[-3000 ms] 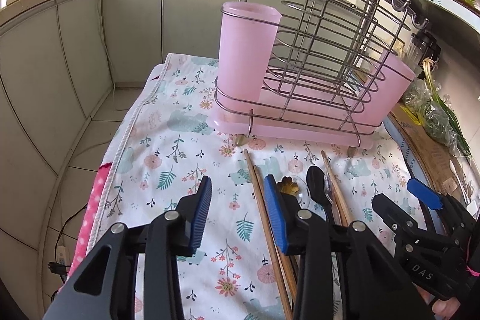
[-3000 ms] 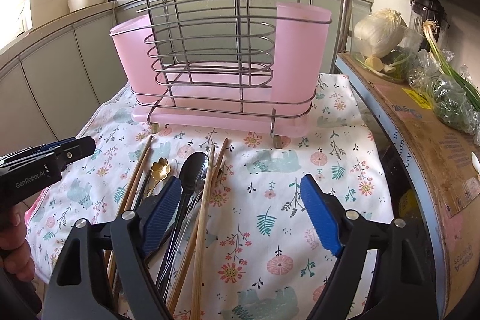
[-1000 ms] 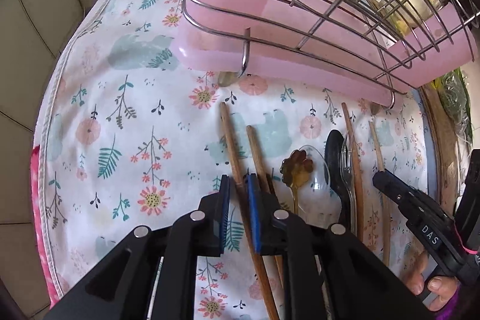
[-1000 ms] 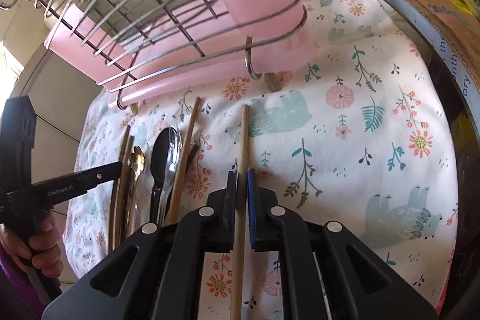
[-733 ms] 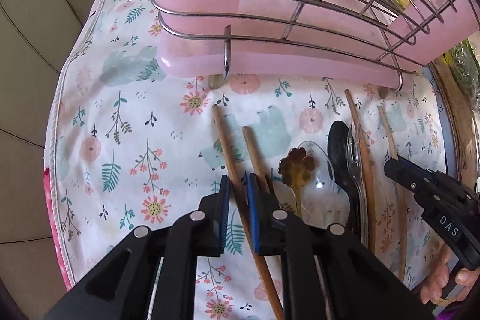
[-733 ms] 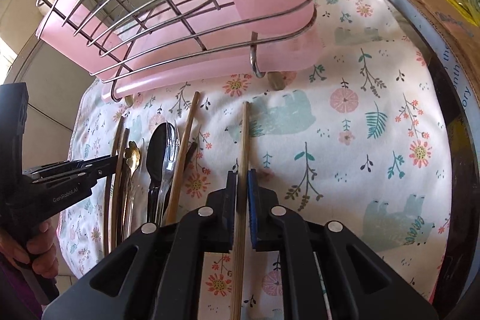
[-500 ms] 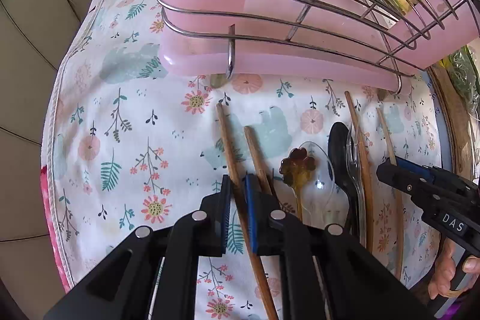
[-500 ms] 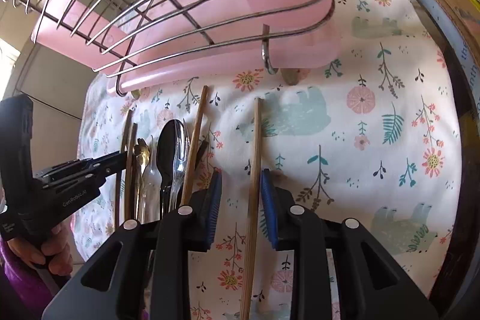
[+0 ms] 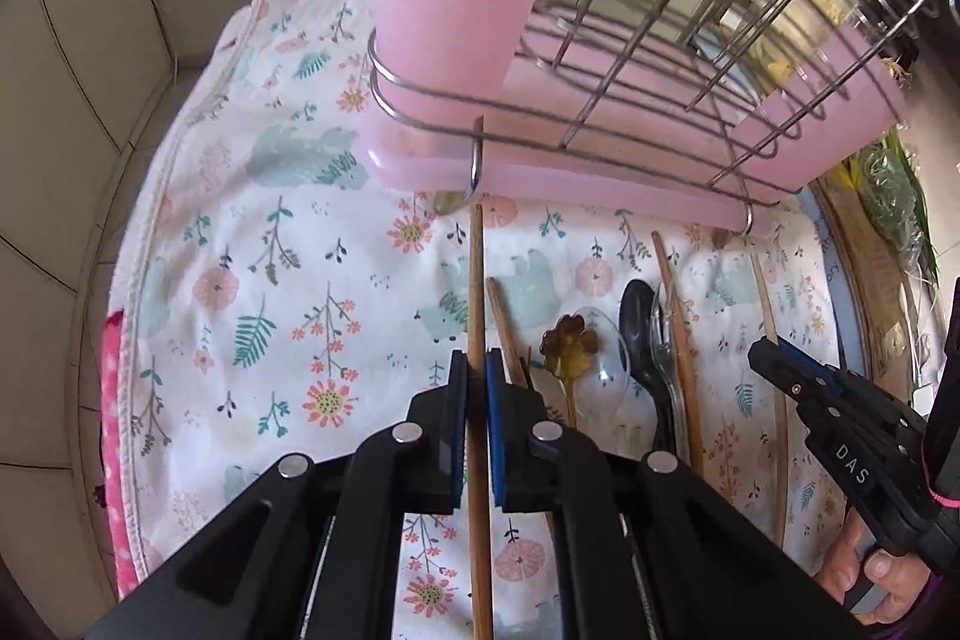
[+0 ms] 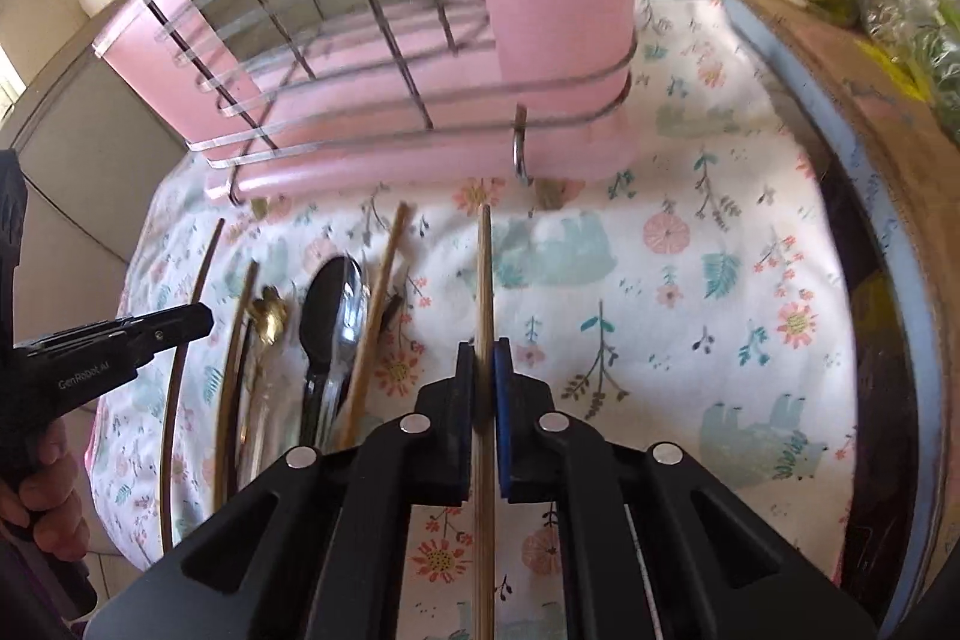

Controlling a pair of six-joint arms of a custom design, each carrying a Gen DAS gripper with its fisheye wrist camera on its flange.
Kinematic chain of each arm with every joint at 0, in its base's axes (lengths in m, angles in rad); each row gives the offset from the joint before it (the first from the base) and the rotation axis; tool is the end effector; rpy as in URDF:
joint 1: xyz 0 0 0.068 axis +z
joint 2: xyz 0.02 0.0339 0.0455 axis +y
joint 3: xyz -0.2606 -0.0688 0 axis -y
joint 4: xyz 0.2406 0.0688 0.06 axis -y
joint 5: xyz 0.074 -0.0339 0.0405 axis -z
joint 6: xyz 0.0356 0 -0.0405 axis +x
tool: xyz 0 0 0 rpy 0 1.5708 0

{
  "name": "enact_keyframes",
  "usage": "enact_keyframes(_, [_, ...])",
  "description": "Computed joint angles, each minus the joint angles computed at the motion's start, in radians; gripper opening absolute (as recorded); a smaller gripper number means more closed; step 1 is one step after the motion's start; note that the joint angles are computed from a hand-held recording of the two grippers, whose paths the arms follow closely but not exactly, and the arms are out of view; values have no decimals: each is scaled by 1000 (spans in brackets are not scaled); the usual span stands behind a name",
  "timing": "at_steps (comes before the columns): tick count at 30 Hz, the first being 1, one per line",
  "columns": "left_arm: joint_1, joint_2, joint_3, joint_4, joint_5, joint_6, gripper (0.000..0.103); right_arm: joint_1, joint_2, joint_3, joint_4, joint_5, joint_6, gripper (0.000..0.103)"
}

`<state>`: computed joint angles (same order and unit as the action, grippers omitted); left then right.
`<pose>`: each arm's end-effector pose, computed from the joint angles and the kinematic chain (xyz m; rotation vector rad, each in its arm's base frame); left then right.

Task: Organize utensils
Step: 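Lift the wooden chopstick upright with the right tool, then carry the chopstick over the tall pink cup and lower it in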

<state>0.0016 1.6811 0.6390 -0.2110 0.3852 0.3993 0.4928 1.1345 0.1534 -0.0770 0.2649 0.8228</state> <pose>0.2553 -0.0130 0.0934 0.6216 2.6536 -0.4337 0.1336 0.0612 0.0887 0.5116 2.5251 0.1412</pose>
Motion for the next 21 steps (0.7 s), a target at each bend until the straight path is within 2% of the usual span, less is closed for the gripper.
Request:
enact_keyframes(2, [30,-86,-42,11,28,19,5,34,-78,13,-76,65,17,7])
enact_keyframes(7, [95,-279,-68,-47,106,50,5,152,-252,70,-306,227,96,6])
enact_keyframes(12, [172,-427,-72,-124,201,89,5,223,-321,115,-425,320,147,6])
enact_keyframes(13, [171,-453,-76,-126,211,80,5,234,-372,123,-491,335,160,6])
enact_keyframes(16, [170,-534,-90,-133,236,60,5,257,-418,140,-560,371,178,6])
enact_keyframes(21, [198,-622,-90,-158,282,57,5,305,-399,172,-599,427,219,6])
